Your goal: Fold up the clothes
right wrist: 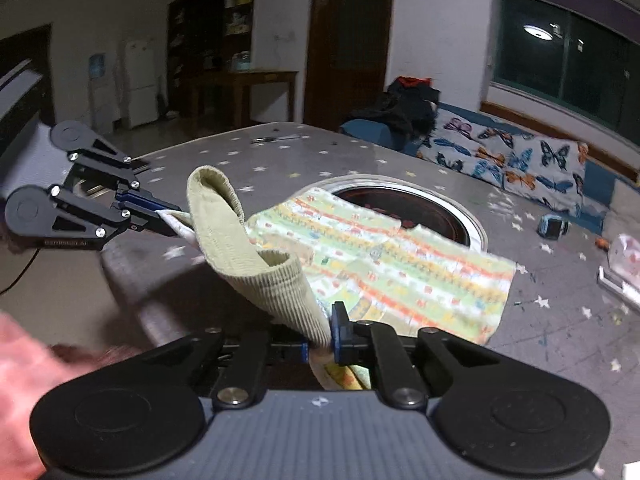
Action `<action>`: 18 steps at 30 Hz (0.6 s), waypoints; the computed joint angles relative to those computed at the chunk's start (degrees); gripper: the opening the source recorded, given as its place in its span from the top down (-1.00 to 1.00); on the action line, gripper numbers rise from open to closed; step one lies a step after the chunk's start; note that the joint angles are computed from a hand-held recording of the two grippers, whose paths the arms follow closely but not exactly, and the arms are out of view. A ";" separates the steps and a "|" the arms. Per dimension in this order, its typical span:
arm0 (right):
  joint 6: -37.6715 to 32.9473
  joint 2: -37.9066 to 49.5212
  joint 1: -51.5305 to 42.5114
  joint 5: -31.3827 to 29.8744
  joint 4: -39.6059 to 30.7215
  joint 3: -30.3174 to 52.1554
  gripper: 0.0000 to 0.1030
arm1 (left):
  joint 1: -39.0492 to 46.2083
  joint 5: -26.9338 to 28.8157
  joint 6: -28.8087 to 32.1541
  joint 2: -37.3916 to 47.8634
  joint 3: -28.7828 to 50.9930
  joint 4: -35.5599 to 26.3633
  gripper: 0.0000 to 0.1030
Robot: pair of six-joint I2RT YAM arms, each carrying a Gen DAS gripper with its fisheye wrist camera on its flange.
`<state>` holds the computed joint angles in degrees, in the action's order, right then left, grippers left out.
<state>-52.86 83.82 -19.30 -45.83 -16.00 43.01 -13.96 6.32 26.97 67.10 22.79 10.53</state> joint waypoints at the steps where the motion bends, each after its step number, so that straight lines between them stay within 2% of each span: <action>1: -2.41 -2.55 -0.75 -0.40 -3.95 0.08 0.82 | -0.11 0.44 -0.24 -2.54 0.08 -2.97 0.87; 4: -5.48 -5.51 -1.10 -0.52 -10.90 1.91 0.83 | 1.17 2.40 -2.30 -4.64 1.78 -7.77 0.87; 7: -4.76 -3.89 0.41 -0.04 -11.76 5.04 0.83 | 3.73 4.83 -4.70 -1.07 5.08 -7.79 0.87; 13: 0.92 5.29 5.02 3.01 -8.70 15.49 0.83 | 7.60 8.66 -7.59 10.66 14.54 -5.17 0.87; 18: 4.92 18.40 9.13 6.59 -9.44 30.67 0.83 | 9.67 8.93 -8.74 24.67 27.81 -5.89 0.87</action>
